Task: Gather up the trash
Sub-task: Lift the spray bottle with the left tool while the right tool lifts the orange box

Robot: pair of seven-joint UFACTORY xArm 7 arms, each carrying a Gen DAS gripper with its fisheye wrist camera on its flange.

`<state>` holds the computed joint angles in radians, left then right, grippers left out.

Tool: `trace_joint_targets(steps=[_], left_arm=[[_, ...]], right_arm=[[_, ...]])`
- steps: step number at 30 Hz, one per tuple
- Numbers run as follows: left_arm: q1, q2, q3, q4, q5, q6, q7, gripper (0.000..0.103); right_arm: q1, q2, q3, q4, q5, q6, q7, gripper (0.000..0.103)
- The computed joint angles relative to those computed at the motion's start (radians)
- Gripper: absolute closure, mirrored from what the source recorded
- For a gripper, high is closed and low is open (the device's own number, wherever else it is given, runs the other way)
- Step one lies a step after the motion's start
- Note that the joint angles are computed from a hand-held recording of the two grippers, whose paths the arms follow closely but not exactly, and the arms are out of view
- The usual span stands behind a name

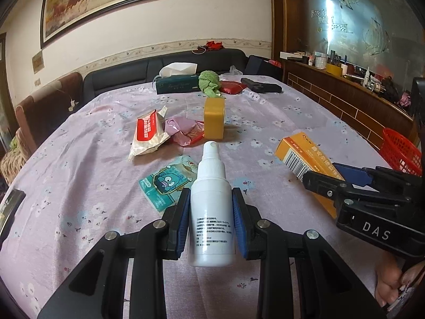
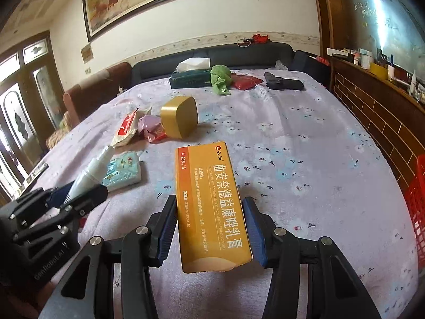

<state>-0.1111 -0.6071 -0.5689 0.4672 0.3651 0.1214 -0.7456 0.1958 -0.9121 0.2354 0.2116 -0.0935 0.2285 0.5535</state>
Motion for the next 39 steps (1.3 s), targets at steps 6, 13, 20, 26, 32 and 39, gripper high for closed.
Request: trace_joint_targets(steps=[6, 13, 20, 26, 32, 39], left_arm=[[-0.002, 0.0, 0.0, 0.001, 0.002, 0.005, -0.004, 0.074], [-0.012, -0.001, 0.011, -0.003, -0.002, -0.001, 0.0, 0.074], [-0.014, 0.0, 0.013, -0.004, -0.007, -0.005, 0.005, 0.074], [-0.016, -0.001, 0.014, -0.004, -0.011, -0.004, 0.007, 0.074], [-0.019, 0.0, 0.011, 0.001, -0.013, -0.002, 0.005, 0.074], [-0.022, -0.002, 0.016, -0.001, -0.014, 0.001, 0.007, 0.074]], right_arm=[[0.007, -0.01, -0.008, -0.013, 0.005, -0.015, 0.0, 0.05], [0.007, -0.013, -0.009, -0.014, 0.007, -0.009, -0.003, 0.05], [0.008, -0.012, -0.011, -0.014, 0.008, -0.009, -0.005, 0.05], [0.009, -0.007, -0.012, -0.013, 0.009, -0.008, -0.007, 0.05], [0.008, -0.005, -0.011, -0.014, 0.009, -0.014, -0.005, 0.05], [0.007, -0.008, -0.01, -0.014, 0.009, -0.008, -0.006, 0.05]])
